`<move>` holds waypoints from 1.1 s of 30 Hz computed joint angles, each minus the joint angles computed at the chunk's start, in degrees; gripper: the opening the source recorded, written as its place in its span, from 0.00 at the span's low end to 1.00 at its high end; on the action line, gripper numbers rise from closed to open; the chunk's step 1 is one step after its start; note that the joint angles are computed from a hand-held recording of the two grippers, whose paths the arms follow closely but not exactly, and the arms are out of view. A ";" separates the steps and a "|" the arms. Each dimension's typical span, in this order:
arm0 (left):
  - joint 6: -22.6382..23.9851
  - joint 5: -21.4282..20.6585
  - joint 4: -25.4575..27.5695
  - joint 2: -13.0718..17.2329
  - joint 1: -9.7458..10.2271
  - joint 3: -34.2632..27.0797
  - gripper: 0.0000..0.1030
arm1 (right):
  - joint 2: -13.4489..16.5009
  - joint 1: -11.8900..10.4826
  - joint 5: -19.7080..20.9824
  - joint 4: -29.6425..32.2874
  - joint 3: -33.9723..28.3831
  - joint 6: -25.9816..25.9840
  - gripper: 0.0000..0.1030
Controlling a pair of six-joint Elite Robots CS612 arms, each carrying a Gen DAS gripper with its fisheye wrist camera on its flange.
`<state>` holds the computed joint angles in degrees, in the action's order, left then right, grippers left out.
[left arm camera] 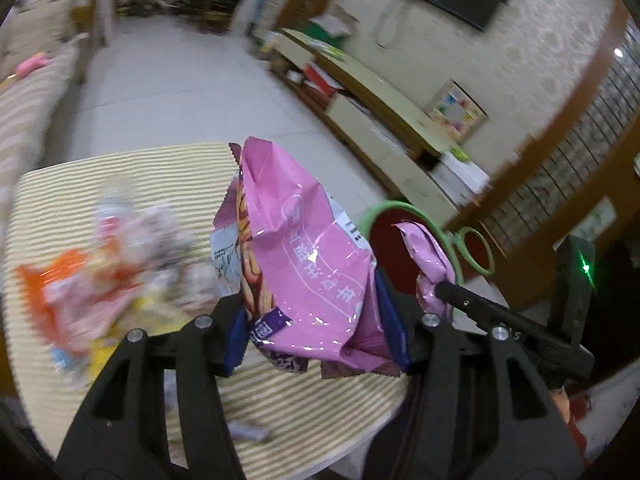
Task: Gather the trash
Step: 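Carry both wrappers over the green-rimmed bin and open both tools to drop them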
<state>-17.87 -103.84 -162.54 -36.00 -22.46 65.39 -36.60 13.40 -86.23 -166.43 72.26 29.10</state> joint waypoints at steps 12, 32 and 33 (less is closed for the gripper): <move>9.60 -10.39 18.72 15.41 -4.59 -28.82 0.57 | -0.31 -3.87 -5.39 -0.99 2.60 10.21 0.30; 3.84 -0.07 0.70 2.58 -2.79 -4.03 0.83 | -1.26 -0.64 -8.71 2.06 0.61 1.57 0.66; 3.06 0.72 0.03 1.67 -2.56 -2.24 0.82 | -1.16 -0.31 -8.26 2.40 0.12 0.78 0.66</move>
